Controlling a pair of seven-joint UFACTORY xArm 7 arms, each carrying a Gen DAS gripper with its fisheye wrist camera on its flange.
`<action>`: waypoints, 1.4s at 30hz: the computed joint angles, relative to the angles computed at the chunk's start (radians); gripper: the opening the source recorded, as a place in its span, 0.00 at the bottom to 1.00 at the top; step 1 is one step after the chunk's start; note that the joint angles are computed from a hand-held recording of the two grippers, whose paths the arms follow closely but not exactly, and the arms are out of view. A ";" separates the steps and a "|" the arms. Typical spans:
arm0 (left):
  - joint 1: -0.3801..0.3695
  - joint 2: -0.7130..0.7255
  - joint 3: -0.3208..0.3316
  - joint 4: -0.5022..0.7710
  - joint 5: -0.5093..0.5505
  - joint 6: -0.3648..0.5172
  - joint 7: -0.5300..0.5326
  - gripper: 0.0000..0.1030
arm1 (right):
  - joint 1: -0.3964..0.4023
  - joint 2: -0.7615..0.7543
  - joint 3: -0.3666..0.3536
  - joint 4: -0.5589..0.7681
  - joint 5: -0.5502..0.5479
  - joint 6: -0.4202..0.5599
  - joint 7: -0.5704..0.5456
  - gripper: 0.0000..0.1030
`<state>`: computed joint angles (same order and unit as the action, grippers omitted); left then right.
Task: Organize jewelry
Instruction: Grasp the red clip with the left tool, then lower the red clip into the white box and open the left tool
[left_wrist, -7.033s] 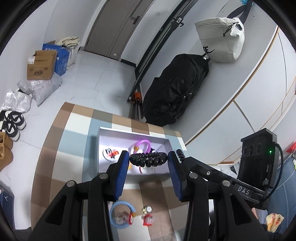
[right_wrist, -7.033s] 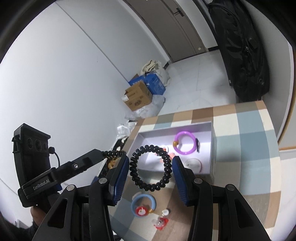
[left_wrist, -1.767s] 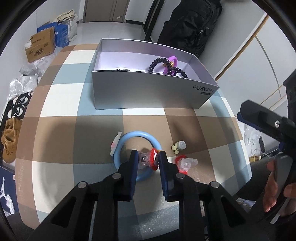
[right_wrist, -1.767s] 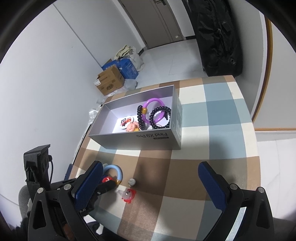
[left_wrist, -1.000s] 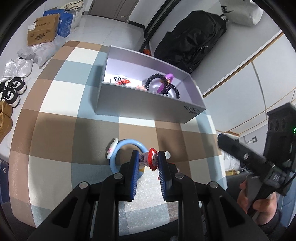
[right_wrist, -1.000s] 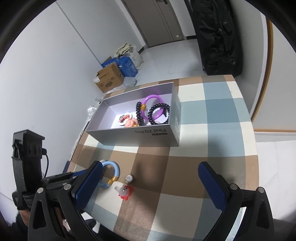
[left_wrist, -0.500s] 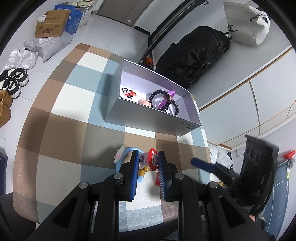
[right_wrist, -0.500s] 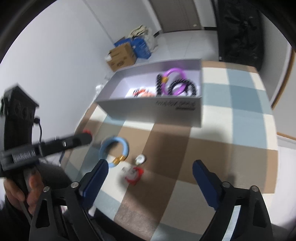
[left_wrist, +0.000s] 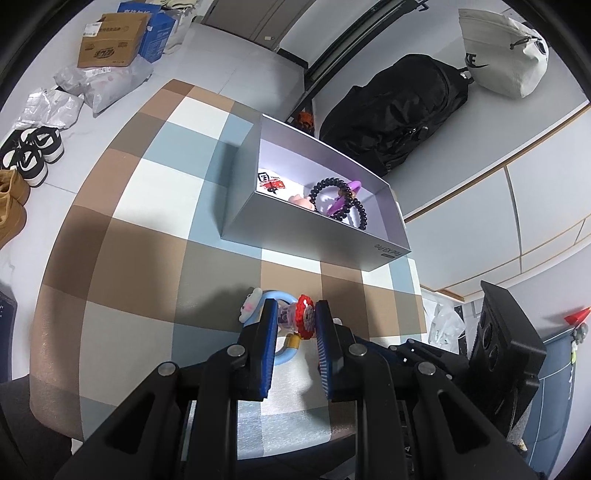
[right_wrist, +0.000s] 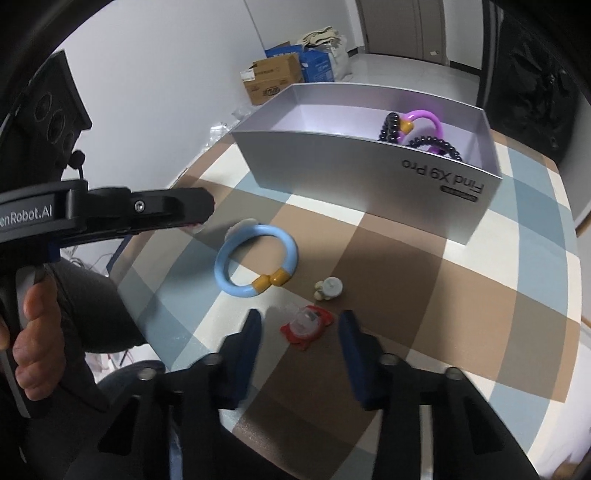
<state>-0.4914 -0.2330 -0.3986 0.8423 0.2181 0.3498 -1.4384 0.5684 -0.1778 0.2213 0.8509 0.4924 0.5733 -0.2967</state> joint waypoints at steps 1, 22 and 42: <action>0.000 -0.001 0.000 -0.001 -0.001 0.001 -0.002 0.15 | -0.001 -0.004 0.005 -0.005 -0.012 -0.006 0.011 0.30; 0.032 -0.012 -0.020 -0.001 0.052 0.000 -0.058 0.15 | 0.019 -0.054 -0.031 -0.006 0.103 -0.049 -0.062 0.15; 0.084 0.044 -0.030 0.093 0.295 0.008 -0.218 0.15 | 0.002 0.009 -0.060 0.086 0.334 -0.081 -0.166 0.15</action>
<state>-0.4077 -0.1886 -0.4290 0.9353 0.5131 0.3580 -1.6562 0.5701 -0.1688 0.1612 0.9371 0.8264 0.4923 -0.4625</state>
